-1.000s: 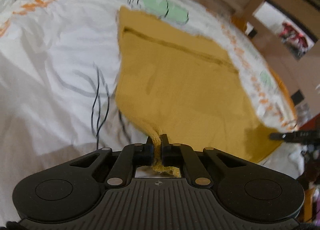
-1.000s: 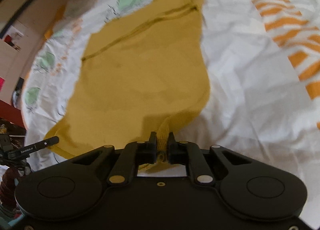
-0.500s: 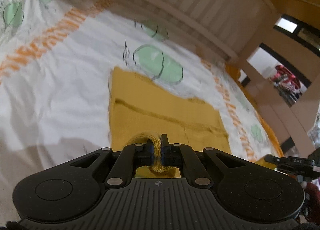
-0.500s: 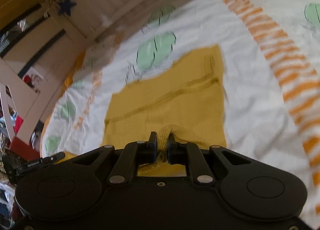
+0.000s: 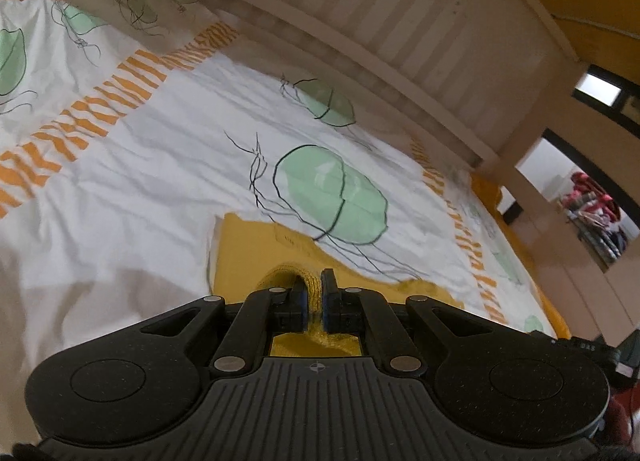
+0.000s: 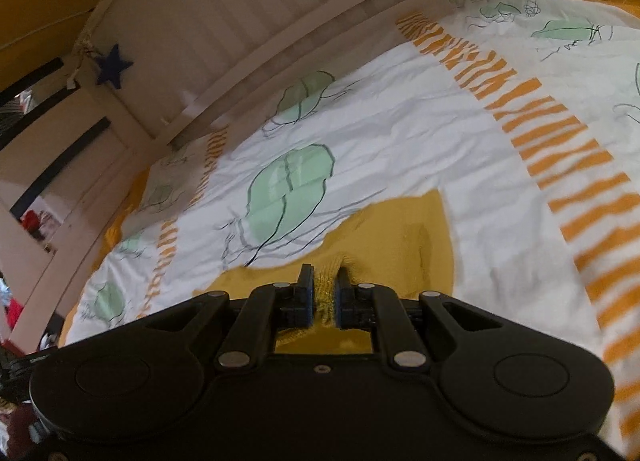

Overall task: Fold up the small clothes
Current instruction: 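Lift the hem with both tools and carry it toward the collar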

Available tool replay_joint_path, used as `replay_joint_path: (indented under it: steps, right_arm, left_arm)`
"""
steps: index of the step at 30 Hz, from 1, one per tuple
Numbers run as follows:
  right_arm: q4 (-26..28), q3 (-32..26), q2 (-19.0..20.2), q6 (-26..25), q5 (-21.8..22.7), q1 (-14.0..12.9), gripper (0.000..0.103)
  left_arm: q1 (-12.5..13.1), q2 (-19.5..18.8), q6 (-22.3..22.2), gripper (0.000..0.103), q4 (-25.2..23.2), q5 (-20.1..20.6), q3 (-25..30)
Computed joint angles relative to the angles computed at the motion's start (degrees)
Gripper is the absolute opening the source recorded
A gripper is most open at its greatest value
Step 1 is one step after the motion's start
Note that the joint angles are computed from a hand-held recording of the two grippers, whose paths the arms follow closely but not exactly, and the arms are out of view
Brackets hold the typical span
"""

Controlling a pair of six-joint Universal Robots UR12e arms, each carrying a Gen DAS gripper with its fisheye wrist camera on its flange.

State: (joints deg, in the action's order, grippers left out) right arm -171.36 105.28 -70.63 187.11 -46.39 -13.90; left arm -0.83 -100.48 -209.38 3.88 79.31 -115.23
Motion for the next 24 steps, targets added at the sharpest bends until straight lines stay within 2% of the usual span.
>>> replay_joint_path:
  steps: [10,16,24]
  right_arm:
    - [0.46,-7.75,7.42,3.26,-5.35,2.91,0.017]
    - [1.94,-10.87,10.17,4.3,-8.5,4.03,0.017]
    - [3.13,-13.44,12.44,5.41,-10.35,5.03,0.019]
  left_arm:
    - [0.69,-6.89,-0.01,0.005,-3.36,2.33,6.55]
    - [1.0,-9.87,-0.74,0.005,-5.06,4.38,8.93]
    - [1.51,-12.22,-2.91,0.008,-6.93,5.42,10.98]
